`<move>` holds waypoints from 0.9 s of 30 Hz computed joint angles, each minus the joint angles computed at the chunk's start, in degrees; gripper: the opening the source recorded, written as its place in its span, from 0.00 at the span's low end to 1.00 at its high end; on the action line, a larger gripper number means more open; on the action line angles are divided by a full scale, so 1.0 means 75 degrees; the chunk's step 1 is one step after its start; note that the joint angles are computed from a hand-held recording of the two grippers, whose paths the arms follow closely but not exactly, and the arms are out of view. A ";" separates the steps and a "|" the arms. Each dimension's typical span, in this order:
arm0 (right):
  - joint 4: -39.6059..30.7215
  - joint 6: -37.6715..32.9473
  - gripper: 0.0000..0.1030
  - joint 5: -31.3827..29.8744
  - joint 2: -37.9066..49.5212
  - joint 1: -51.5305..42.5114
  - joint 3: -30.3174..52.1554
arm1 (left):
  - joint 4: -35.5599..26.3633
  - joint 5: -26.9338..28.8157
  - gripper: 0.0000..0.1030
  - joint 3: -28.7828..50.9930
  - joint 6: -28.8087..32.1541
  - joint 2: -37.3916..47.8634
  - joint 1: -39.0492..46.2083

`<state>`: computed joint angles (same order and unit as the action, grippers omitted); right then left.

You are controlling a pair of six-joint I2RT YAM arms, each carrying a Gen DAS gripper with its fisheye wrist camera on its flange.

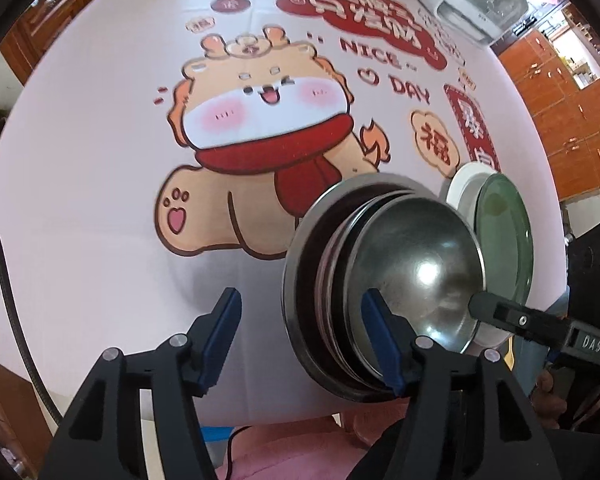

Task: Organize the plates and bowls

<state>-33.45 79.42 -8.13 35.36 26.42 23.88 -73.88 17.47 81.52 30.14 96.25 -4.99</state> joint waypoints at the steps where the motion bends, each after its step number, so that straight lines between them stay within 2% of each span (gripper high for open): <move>1: 0.0152 0.0087 0.56 -0.0226 -0.0093 -0.0167 -0.0135 | -0.0048 -0.0068 0.59 0.0046 0.0001 0.0123 -0.0048; 5: 0.0753 0.0481 0.56 -0.0714 -0.0232 -0.0472 -0.0571 | -0.0170 -0.0185 0.59 0.0233 -0.0001 0.0534 -0.0173; 11: 0.0882 0.0522 0.55 -0.0947 -0.0127 -0.0724 -0.0625 | -0.0230 -0.0269 0.59 0.0400 0.0008 0.0876 -0.0348; 12: 0.0935 0.0481 0.54 -0.1022 -0.0078 -0.0805 -0.0642 | -0.0229 -0.0271 0.59 0.0415 -0.0018 0.0919 -0.0382; 14: 0.0895 0.0500 0.43 -0.1061 -0.0101 -0.0861 -0.0655 | -0.0252 -0.0258 0.59 0.0475 -0.0042 0.1007 -0.0445; 16: 0.1020 0.0540 0.38 -0.1157 -0.0190 -0.0952 -0.0746 | -0.0286 -0.0201 0.55 0.0536 -0.0024 0.1060 -0.0485; 19: 0.1006 0.0458 0.38 -0.1164 -0.0072 -0.0971 -0.0684 | -0.0318 -0.0134 0.52 0.0602 -0.0011 0.1113 -0.0536; 24: 0.0852 0.0428 0.37 -0.1194 -0.0159 -0.0975 -0.0648 | -0.0413 0.0103 0.41 0.0670 0.0001 0.1194 -0.0602; 27: 0.0789 0.0373 0.36 -0.1257 -0.0199 -0.1035 -0.0636 | -0.0388 0.0116 0.41 0.0660 -0.0078 0.1194 -0.0670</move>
